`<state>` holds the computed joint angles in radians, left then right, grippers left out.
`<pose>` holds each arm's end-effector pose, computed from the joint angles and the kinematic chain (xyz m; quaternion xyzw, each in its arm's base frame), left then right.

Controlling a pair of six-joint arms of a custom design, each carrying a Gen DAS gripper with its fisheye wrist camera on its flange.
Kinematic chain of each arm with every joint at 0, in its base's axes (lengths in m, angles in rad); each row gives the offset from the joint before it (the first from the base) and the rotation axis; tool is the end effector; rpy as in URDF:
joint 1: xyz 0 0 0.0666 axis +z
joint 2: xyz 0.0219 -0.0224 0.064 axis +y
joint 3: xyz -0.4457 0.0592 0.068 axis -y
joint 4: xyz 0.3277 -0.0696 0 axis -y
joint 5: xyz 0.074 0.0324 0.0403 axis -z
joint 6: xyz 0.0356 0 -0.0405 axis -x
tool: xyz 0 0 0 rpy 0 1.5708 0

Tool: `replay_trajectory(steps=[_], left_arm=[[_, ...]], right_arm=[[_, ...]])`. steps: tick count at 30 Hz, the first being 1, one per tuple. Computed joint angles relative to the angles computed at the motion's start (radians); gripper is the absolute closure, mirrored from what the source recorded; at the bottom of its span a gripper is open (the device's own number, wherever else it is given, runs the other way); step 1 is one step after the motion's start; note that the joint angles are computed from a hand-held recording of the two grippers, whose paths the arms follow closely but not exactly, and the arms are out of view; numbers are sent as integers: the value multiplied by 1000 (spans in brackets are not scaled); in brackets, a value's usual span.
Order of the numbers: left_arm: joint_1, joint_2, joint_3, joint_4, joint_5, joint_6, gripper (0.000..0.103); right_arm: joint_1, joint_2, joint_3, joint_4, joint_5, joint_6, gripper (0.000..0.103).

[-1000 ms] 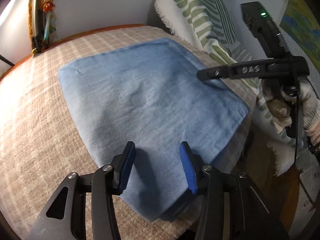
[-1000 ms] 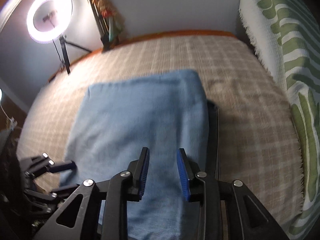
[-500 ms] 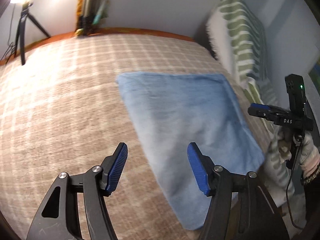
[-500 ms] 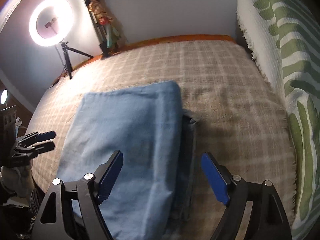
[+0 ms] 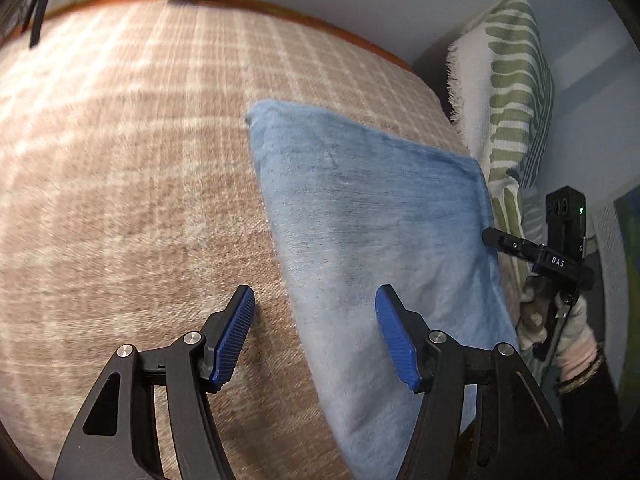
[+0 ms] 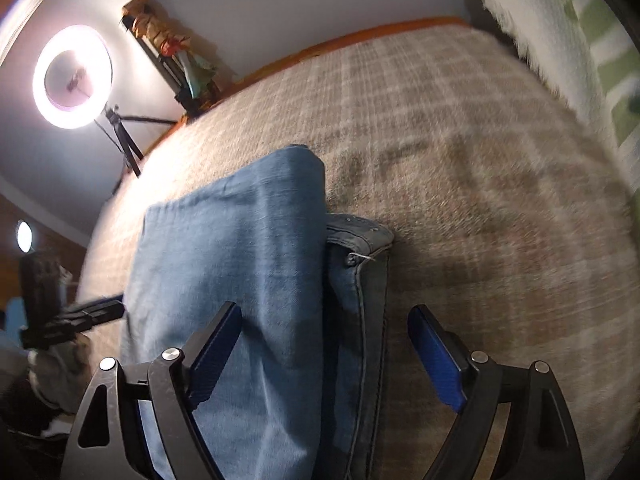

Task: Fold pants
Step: 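Grasp the folded jeans with both grippers and lift them toward the pillow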

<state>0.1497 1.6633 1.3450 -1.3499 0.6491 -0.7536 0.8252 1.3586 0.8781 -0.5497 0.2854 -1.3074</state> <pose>0.4303 0.0427 0.3637 0.2667 0.9085 -0.3067 0.0975 0.2387 0.2432 0.3363 0.2646 0.9172 0.1651 0.2477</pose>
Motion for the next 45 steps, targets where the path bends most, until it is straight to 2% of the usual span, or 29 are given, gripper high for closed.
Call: replay_trajectory(steps=[4, 7, 9, 10, 11, 12, 13, 15, 17, 19, 20, 22, 24, 28, 30, 33, 35, 39, 45], left_arm=[[5, 21, 12, -11, 34, -7, 41], [-1, 41, 22, -12, 56, -8, 40], [-12, 51, 20, -13, 77, -8, 40], [-26, 49, 14, 10, 84, 3, 40], [-34, 51, 12, 15, 86, -5, 40], [-42, 48, 6, 31, 91, -8, 40], [-48, 47, 2, 42, 89, -14, 40], [-56, 46, -3, 65, 87, -9, 45], [-62, 41, -17, 106, 74, 11, 69], [-58, 31, -31, 143, 75, 0, 80], [-56, 25, -35, 154, 77, -13, 85], [-54, 8, -43, 177, 81, -45, 88], [-48, 8, -31, 168, 94, -69, 90], [-38, 7, -9, 148, 123, -92, 92], [-34, 4, 6, 129, 144, -114, 92], [-35, -11, 12, 141, 171, -126, 92], [-41, -11, 23, 135, 179, -130, 92], [-57, -4, 58, 125, 187, -142, 93], [-102, 10, 144, 174, 228, -72, 93]], right_arm=[[-3, -27, -63, 137, -12, -3, 13], [1, -24, -64, 174, -19, 15, 13], [8, -12, -49, 183, -20, 38, 16], [16, -6, -42, 191, -21, 41, 18], [23, 3, -25, 179, -17, 52, 24], [31, 20, -1, 154, -9, 65, 27], [35, 26, 10, 138, -8, 70, 38], [49, 39, 38, 98, 12, 42, 54], [64, 47, 69, 49, 40, 12, 68], [84, 63, 127, -55, 81, -7, 77], [93, 73, 161, -111, 98, -17, 79], [103, 91, 215, -195, 120, -26, 80], [118, 104, 265, -273, 145, -31, 81], [136, 119, 344, -370, 189, -43, 83], [147, 118, 378, -410, 215, -46, 91], [145, 119, 416, -435, 231, -29, 95], [140, 140, 450, -482, 234, -20, 95], [138, 144, 468, -492, 261, -27, 96], [93, 139, 522, -555, 306, 30, 97]])
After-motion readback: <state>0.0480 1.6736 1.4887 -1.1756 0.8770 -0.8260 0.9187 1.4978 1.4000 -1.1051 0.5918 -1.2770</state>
